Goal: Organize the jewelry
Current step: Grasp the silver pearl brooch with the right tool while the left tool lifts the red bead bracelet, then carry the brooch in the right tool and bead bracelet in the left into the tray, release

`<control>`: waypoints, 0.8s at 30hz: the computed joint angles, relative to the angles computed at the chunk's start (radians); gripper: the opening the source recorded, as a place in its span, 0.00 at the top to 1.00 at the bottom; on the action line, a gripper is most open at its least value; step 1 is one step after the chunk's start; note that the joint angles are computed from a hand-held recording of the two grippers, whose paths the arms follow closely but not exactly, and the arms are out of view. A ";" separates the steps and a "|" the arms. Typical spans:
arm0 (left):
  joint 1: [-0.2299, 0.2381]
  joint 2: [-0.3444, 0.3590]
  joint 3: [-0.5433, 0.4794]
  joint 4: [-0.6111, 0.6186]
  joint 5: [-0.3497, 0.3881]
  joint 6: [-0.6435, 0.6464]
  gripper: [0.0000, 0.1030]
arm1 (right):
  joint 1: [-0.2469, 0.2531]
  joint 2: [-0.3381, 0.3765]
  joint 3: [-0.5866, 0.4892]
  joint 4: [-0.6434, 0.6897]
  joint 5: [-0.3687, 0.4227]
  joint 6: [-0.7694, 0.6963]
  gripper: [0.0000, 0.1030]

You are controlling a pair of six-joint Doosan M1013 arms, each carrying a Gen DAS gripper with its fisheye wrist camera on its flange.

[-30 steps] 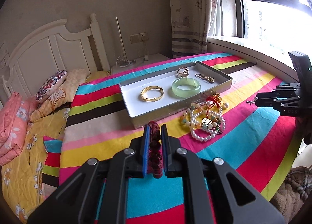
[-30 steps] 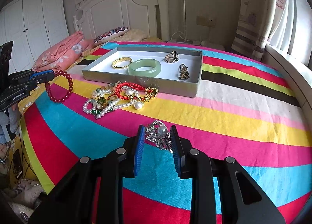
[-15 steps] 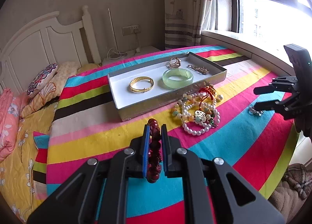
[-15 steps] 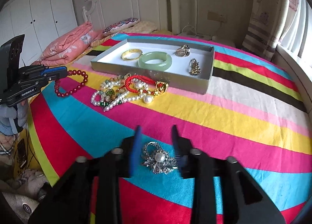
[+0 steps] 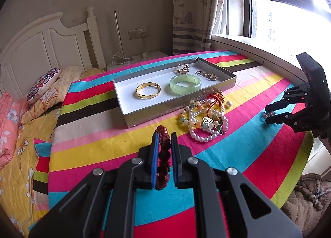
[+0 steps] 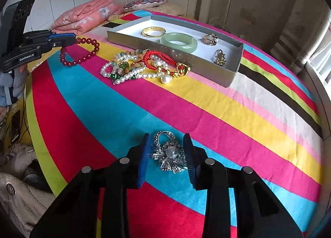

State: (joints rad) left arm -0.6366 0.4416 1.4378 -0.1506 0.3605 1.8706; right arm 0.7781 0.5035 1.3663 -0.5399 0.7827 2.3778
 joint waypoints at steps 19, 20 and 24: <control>-0.009 0.055 -0.157 -0.038 0.051 0.082 1.00 | -0.010 0.008 -0.060 -0.167 -0.003 0.110 0.69; -0.006 0.064 -0.179 -0.068 0.064 0.103 1.00 | -0.015 0.012 -0.072 -0.172 -0.004 0.111 0.69; 0.006 0.116 -0.285 -0.162 0.168 0.151 0.99 | -0.032 0.033 -0.118 -0.174 0.000 0.106 0.69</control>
State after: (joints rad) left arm -0.6307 0.5572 1.1524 -0.3123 0.5288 2.0212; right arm 0.7457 0.5361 1.2483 -0.7139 0.7825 2.4838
